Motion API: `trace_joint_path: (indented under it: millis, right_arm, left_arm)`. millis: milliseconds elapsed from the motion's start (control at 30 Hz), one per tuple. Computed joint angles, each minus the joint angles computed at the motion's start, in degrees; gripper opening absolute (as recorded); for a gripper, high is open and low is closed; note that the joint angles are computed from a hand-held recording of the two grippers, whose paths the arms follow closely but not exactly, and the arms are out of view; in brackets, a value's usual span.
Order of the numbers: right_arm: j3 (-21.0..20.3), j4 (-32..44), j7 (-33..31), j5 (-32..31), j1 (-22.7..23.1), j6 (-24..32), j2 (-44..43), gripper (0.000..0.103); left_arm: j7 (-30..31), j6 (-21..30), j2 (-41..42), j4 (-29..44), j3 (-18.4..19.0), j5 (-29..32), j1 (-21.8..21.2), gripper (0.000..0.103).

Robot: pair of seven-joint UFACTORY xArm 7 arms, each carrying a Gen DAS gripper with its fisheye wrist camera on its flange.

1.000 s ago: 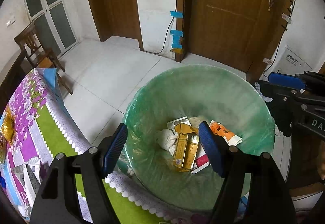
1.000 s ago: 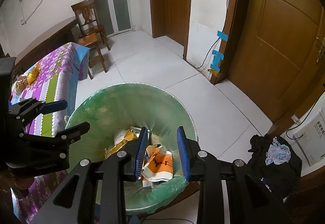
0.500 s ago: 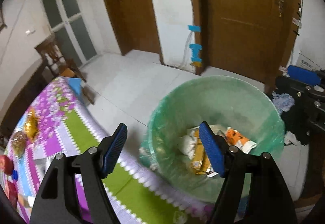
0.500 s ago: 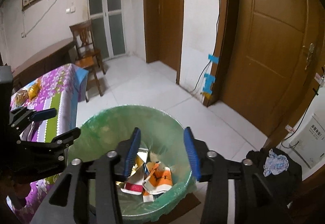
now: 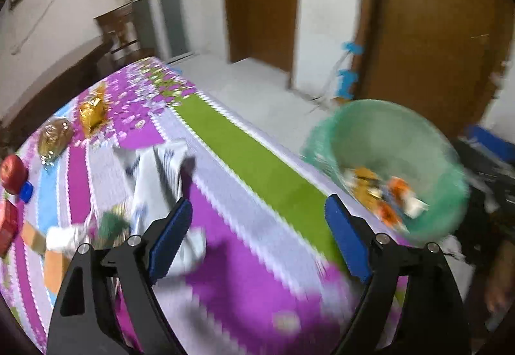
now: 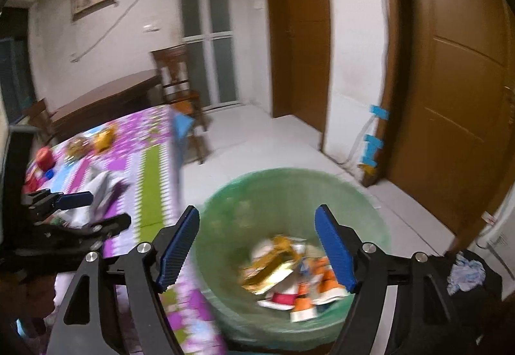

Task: Collect trash
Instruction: 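Move both grippers back over the table, then grasp the beige knit ball with the right gripper while the left grasps the orange sponge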

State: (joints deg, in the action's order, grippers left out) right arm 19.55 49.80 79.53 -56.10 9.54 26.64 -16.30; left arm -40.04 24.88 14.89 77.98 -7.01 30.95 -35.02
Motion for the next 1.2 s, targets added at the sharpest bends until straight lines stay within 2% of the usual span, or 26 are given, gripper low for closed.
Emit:
trace_joint_path:
  millis: [100,233,300,367,533,633,700,733,800,900,1033,1100,1133,1200]
  right_arm:
    - [2.2,2.6,1.2,-2.9,1.3,0.6,3.5,0.075]
    - [2.1,6.5,1.2,-4.6,5.3,0.9,9.2,0.075]
    - [1.3,7.7,1.2,-4.3,7.3,0.0,11.3,0.075]
    - [0.5,8.9,0.8,-4.0,9.2,-0.9,13.1,0.075]
    - [-1.0,13.3,-3.0,-2.7,14.6,-3.2,17.7,0.075]
    - [-1.5,16.7,-10.7,2.6,17.3,-6.6,21.0,0.075]
    - [-1.4,18.4,-18.0,8.7,18.2,-10.0,23.1,0.076]
    - [-0.8,19.6,-22.4,12.2,18.5,-11.2,24.6,0.078]
    - [-0.3,23.0,-27.8,15.7,19.9,-11.0,27.7,0.081]
    - [-1.4,28.0,-30.7,16.8,23.0,-8.9,31.6,0.082]
    - [-2.7,33.6,-34.9,20.3,26.1,-4.8,35.7,0.082]
    - [-3.7,36.4,-36.3,22.0,27.5,-3.0,37.8,0.082]
    - [-4.0,37.4,-37.5,23.2,28.0,-2.1,38.6,0.082]
    - [-5.1,39.4,-39.1,24.7,29.1,-0.9,40.1,0.079]
  left_arm:
    - [-1.5,-5.2,-8.3,-10.4,0.3,1.9,1.8,0.081]
    - [-8.5,-8.8,-20.7,-23.3,0.4,5.9,7.4,0.081]
    - [-13.7,-7.8,-25.1,-27.0,-0.6,9.8,11.3,0.081]
    - [-18.5,-4.8,-29.5,-30.7,-1.9,13.7,15.9,0.081]
    - [-21.3,0.3,-36.8,-37.0,-2.9,12.1,23.2,0.081]
    - [-20.7,0.1,-40.2,-40.4,-2.7,9.3,25.9,0.081]
    - [-16.3,-1.1,-39.7,-40.7,-1.1,5.2,25.4,0.080]
    - [-12.7,-2.6,-38.0,-39.9,0.4,2.8,24.6,0.075]
    - [-8.4,-4.2,-35.0,-37.8,0.3,1.6,25.1,0.072]
    - [-1.6,-10.1,-29.6,-35.4,1.3,-0.3,26.3,0.072]
    - [10.9,-11.6,-22.6,-30.6,2.4,-9.3,24.4,0.073]
    - [18.7,-12.2,-19.9,-28.7,3.2,-15.7,22.9,0.077]
    - [19.6,-12.4,-19.0,-28.1,2.4,-16.0,23.9,0.078]
    - [17.2,-12.1,-17.1,-26.3,1.3,-12.1,25.3,0.079]
